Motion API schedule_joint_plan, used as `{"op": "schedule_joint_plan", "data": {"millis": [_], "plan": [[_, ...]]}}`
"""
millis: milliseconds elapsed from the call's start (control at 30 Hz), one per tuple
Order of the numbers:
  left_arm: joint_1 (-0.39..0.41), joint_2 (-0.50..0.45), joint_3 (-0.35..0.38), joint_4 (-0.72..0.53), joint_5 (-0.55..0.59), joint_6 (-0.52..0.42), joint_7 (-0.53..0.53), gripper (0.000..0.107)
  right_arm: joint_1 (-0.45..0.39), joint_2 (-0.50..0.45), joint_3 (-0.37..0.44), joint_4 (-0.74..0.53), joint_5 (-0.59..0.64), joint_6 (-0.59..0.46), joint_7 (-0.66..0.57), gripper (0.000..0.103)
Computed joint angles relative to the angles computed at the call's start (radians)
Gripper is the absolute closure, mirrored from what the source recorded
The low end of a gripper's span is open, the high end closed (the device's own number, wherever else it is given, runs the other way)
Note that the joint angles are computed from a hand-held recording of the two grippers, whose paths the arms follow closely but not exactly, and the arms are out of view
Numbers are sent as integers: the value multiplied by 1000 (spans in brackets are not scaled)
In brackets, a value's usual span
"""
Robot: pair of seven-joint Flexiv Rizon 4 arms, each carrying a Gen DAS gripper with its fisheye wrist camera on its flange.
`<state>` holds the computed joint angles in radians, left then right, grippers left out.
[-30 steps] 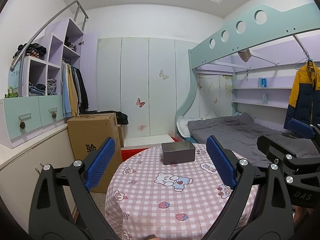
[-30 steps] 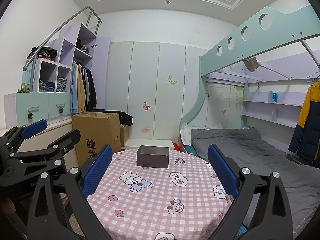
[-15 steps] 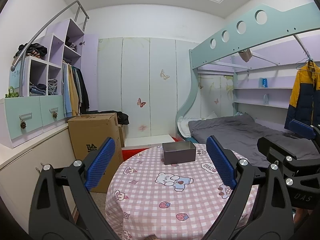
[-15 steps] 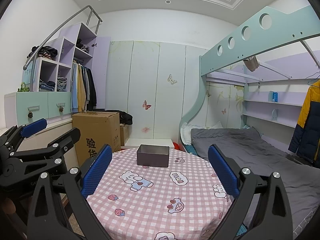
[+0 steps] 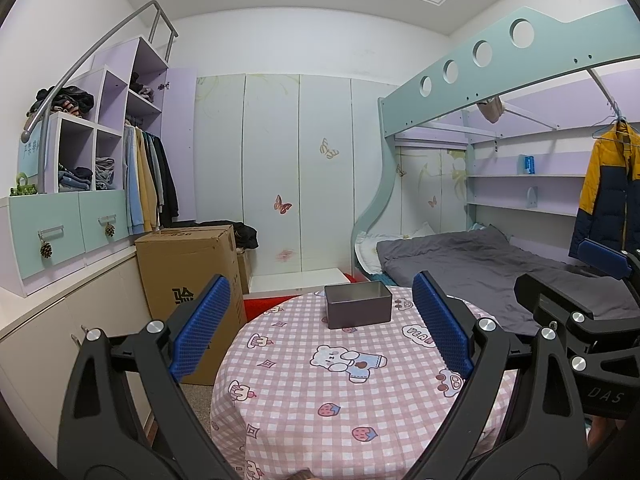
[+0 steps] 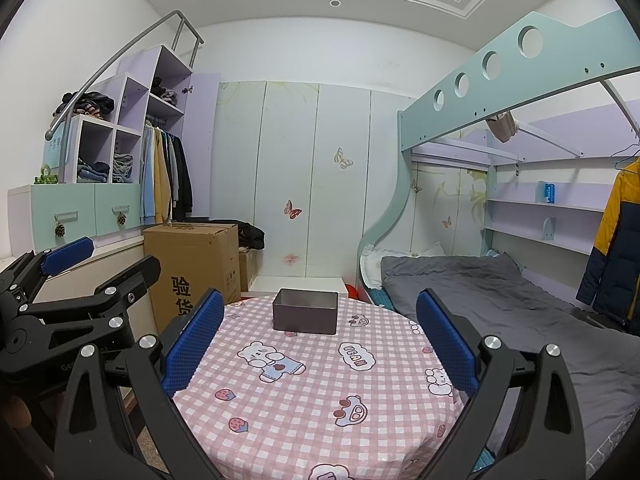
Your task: Organize jewelry
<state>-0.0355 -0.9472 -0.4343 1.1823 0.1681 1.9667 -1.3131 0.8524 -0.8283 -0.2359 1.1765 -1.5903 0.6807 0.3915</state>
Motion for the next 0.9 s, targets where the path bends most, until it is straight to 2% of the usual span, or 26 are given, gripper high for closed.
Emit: {"op": "schedule_joint_plan", "data": {"millis": [900], "plan": [[-3, -1, 2, -5, -7, -7, 6, 16, -4, 1, 2, 5, 2, 1, 5, 10]]}}
